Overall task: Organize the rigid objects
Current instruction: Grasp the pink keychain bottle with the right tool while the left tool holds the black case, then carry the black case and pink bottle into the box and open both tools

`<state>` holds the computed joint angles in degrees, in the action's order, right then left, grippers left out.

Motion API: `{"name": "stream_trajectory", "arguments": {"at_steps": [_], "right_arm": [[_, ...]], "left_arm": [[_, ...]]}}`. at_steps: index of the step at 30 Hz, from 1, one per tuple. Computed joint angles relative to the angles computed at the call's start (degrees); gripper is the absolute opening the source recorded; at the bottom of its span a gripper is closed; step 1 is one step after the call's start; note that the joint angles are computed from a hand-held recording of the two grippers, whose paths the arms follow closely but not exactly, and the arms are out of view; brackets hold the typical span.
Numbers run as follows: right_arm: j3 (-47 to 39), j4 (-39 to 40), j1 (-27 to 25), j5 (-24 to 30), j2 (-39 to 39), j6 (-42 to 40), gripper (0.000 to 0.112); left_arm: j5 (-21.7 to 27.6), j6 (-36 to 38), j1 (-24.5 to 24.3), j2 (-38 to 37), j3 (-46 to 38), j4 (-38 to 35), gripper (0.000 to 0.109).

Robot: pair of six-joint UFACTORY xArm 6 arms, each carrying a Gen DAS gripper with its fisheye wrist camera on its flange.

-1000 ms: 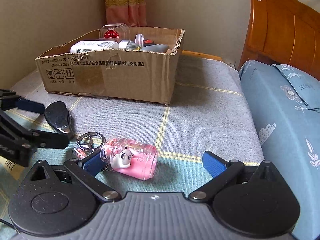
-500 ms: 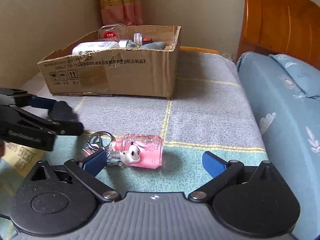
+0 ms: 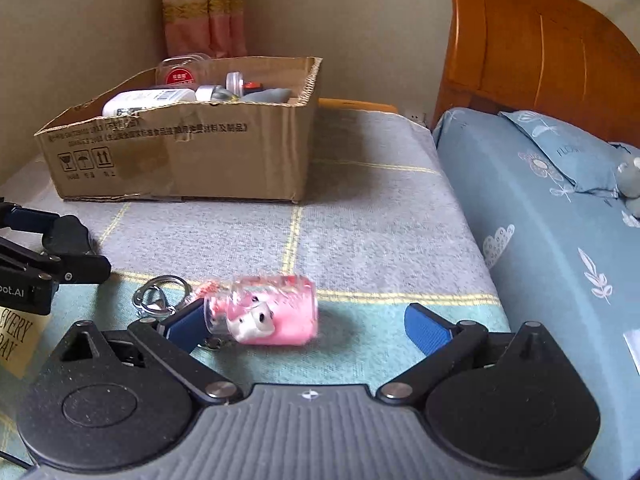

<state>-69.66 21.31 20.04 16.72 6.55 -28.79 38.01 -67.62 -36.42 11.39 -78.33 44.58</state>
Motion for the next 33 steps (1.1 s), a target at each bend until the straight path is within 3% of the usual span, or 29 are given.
{"name": "stream_trajectory", "arguments": {"at_steps": [4, 9, 12, 21, 33], "right_arm": [[-0.70, 4.01, 0.76, 0.26, 0.44, -4.01, 0.097], [-0.87, 9.20, 1.49, 1.47, -0.29, -10.65, 0.070], [-0.64, 8.47, 1.86, 1.26, -0.61, -10.42, 0.059], [-1.90, 6.71, 1.65, 4.10, -0.59, -9.53, 0.058], [-14.01, 13.31, -1.41, 20.48, 0.71, -24.34, 0.058]], "left_arm": [[0.24, 0.18, 0.00, 0.20, -0.33, -0.33, 0.090], [0.40, 0.23, 0.04, 0.38, -0.59, -0.46, 0.090], [0.52, 0.12, 0.04, 0.47, -0.72, -0.46, 0.090], [1.55, 3.18, -0.09, 0.47, -1.49, -3.18, 0.089], [3.80, 20.26, 0.99, -4.33, -2.29, -14.09, 0.089]]}}
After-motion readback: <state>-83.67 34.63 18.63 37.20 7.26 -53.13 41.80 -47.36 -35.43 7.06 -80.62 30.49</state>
